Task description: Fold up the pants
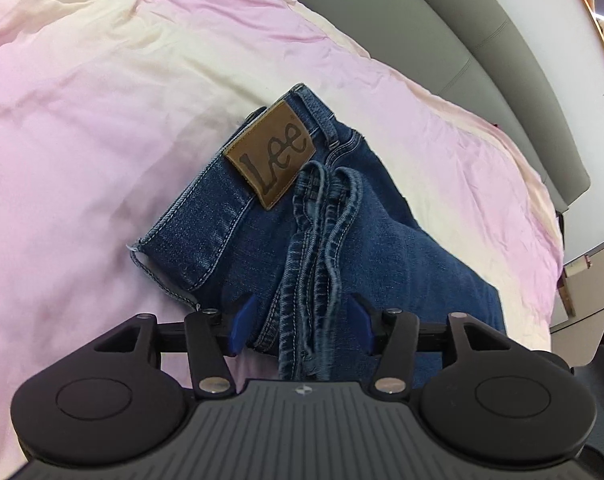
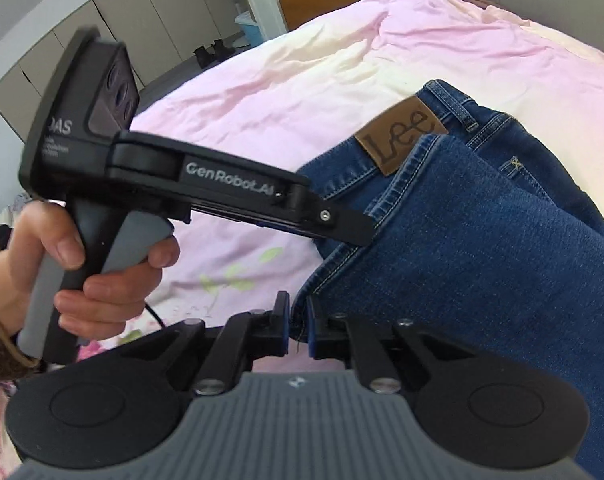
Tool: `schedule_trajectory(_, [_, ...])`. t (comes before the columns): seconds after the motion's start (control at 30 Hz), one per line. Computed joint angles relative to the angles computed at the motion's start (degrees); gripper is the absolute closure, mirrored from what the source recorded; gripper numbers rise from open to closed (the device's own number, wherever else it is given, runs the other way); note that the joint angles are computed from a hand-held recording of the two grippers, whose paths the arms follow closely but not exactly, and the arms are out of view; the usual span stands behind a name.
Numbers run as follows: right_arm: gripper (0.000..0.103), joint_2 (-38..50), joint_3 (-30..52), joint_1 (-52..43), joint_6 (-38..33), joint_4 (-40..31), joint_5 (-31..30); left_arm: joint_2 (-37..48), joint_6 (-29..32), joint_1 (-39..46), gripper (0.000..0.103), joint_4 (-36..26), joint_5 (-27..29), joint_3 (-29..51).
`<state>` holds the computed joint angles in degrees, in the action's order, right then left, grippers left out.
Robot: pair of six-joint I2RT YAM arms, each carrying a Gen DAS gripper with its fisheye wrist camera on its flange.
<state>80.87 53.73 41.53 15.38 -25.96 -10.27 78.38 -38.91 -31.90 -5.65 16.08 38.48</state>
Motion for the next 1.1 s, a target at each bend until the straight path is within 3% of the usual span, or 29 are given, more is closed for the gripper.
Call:
schedule_trajectory(0.13, [0.101,3.15,-1.32,0.64,0.59,4.56,1.13,3.65,3.07,-2.90,0.044,-0.95,-4.22,2.74])
schedule_trajectory(0.23, [0.094,1.88,-1.78,-0.38,1.48,3.69,-0.33,4.17,6.23,-5.78,0.044,-1.02,-9.42,3.65])
schedule_trajectory(0.3, [0.073,-1.93,-2.99,-1.51,0.93,2.04,0.04,4.16,7.93,-7.87,0.056,-0.08,-12.94,3.75])
schedule_trajectory(0.33, [0.070,-4.58,-3.96,-2.05,0.62,0.89,1.39,4.24,8.56,-8.58,0.059,0.42,-13.67,3.86])
schedule_trajectory(0.43, [0.069,-12.64,-6.99,-6.03,-1.28,-3.66,4.52,5.72,8.69,-11.11,0.067,-0.92,-17.52,5.82])
schedule_trajectory(0.5, [0.069,-17.39,-9.20,-10.40,-3.01,-6.72,6.36,5.76,7.10,-12.37,0.081,-0.98,-20.00,5.83])
schedule_trajectory(0.63, [0.069,-26.63,-12.93,-22.60,-6.83,-14.42,6.20,2.55,7.45,-16.95,0.087,-5.02,-27.36,7.89])
schedule_trajectory(0.77, [0.069,-34.21,-15.27,-37.50,-17.72,-21.26,4.82,0.92,11.75,-23.82,0.091,-12.46,-35.80,15.31])
schedule_trajectory(0.9, [0.069,-38.33,-15.94,-56.42,-30.67,-26.10,-2.42,4.59,17.17,-26.98,0.091,-22.51,-41.06,27.17])
schedule_trajectory(1.1, [0.068,-36.96,-14.33,-84.56,-53.64,-31.06,-15.08,9.22,25.04,-23.38,0.091,-34.71,-42.28,41.06])
